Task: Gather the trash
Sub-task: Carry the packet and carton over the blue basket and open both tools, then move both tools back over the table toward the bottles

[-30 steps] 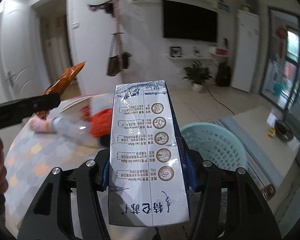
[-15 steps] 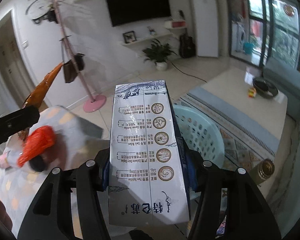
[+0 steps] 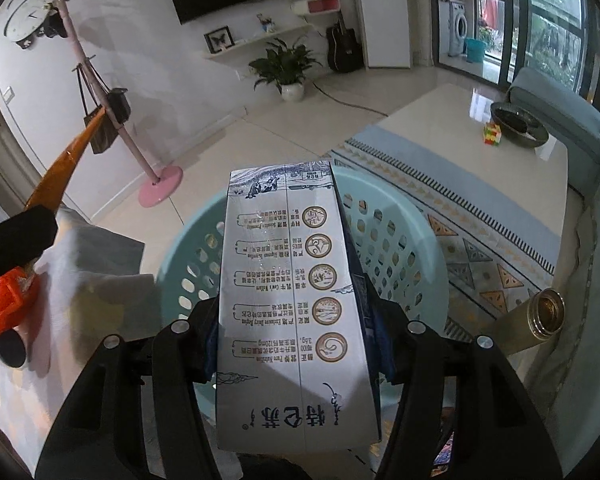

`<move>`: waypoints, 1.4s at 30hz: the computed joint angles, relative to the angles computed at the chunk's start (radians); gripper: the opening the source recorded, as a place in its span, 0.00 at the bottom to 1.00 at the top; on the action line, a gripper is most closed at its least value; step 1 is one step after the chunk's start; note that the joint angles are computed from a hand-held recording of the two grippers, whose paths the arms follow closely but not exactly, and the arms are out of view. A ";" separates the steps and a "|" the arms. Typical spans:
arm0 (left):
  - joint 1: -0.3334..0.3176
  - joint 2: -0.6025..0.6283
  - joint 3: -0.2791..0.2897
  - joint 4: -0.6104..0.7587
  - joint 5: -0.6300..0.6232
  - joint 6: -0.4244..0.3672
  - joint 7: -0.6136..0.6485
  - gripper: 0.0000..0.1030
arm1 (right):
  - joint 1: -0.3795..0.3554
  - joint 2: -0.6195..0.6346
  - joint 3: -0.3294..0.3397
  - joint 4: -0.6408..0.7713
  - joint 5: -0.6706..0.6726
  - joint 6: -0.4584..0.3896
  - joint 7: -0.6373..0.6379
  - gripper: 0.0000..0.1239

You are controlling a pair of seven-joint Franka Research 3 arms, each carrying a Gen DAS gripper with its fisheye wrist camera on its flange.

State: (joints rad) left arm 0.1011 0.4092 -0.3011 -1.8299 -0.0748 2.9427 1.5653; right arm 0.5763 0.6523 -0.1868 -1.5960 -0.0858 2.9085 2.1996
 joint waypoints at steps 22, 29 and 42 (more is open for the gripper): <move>0.402 -0.330 -0.402 -0.304 -0.836 0.141 0.707 0.72 | 0.084 -0.233 0.004 -0.223 -0.018 0.153 -0.106 0.49; 0.376 -0.534 -0.282 -0.394 -1.312 0.113 1.088 0.72 | 0.145 -0.280 0.030 -0.230 -0.061 0.200 -0.171 0.49; 0.484 -0.497 -0.082 -0.477 -0.807 0.138 0.700 0.74 | 0.026 -0.087 0.378 0.084 0.126 0.053 -0.590 0.28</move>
